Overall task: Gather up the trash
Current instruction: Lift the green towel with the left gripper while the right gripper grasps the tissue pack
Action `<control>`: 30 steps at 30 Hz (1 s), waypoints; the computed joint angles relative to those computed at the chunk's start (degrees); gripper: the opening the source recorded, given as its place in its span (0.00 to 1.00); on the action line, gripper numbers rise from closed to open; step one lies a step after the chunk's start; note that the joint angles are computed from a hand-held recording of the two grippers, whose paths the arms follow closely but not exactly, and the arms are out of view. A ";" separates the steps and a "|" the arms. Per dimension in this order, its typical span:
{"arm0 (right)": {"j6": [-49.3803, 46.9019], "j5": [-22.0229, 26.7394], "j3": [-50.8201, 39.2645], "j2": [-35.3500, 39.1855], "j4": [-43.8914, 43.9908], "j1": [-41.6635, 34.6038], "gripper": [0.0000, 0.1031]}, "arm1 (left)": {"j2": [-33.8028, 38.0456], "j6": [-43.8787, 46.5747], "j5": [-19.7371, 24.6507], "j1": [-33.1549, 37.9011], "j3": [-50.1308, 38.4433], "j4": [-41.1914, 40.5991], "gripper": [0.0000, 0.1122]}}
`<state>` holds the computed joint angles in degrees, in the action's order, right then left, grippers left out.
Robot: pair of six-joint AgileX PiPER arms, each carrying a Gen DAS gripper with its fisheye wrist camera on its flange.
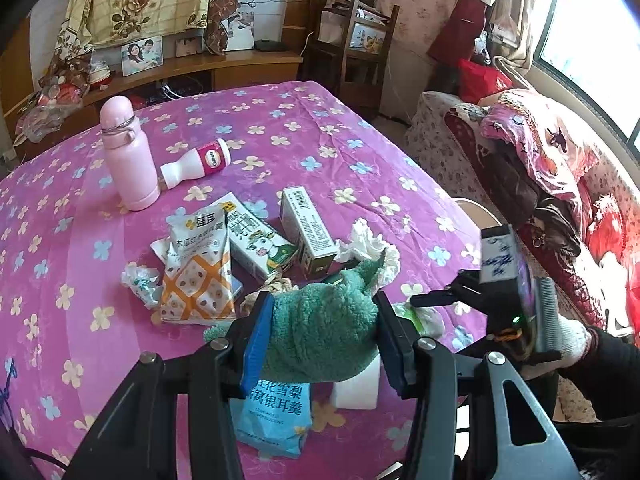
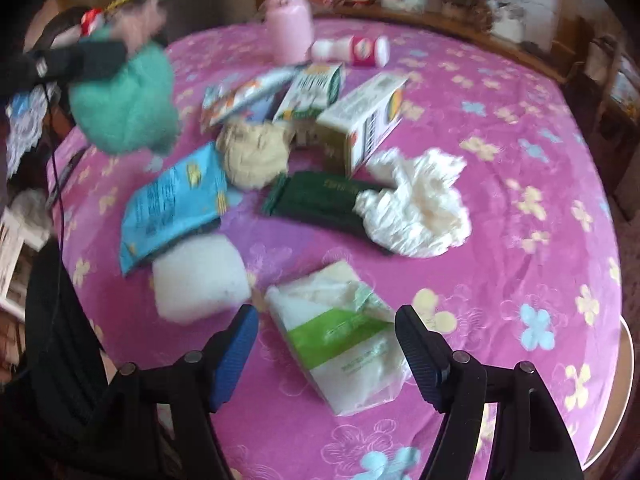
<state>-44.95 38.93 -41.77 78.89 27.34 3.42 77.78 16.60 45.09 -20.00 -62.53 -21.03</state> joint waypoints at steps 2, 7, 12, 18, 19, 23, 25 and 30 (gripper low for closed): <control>-2.77 -0.59 0.37 0.32 0.28 0.13 0.73 | 0.18 -0.96 0.23 -0.88 -0.69 0.69 0.45; -5.52 -5.62 3.05 -0.06 1.50 -0.05 0.60 | 1.09 -5.37 0.55 -3.99 -2.89 4.02 0.45; -16.18 2.07 2.58 -1.69 12.30 -11.73 0.21 | 3.04 -9.77 1.54 -8.98 -7.34 6.60 0.45; -23.08 14.23 -0.32 -3.77 15.55 -30.27 0.20 | 8.91 -15.31 2.14 -17.51 -16.41 9.18 0.45; -24.38 15.92 -1.17 -3.26 15.76 -33.49 0.20 | 10.24 -16.42 2.01 -19.00 -18.09 9.96 0.45; -27.18 22.15 -4.46 0.98 15.90 -42.24 0.17 | 16.09 -19.57 2.80 -23.92 -25.22 11.83 0.45; -27.18 19.97 -3.54 0.51 15.41 -41.97 0.18 | 17.78 -20.58 2.98 -25.09 -27.14 12.35 0.45; -24.55 20.11 -3.00 3.50 16.11 -39.02 0.19 | 18.69 -22.59 2.85 -25.19 -27.81 13.61 0.45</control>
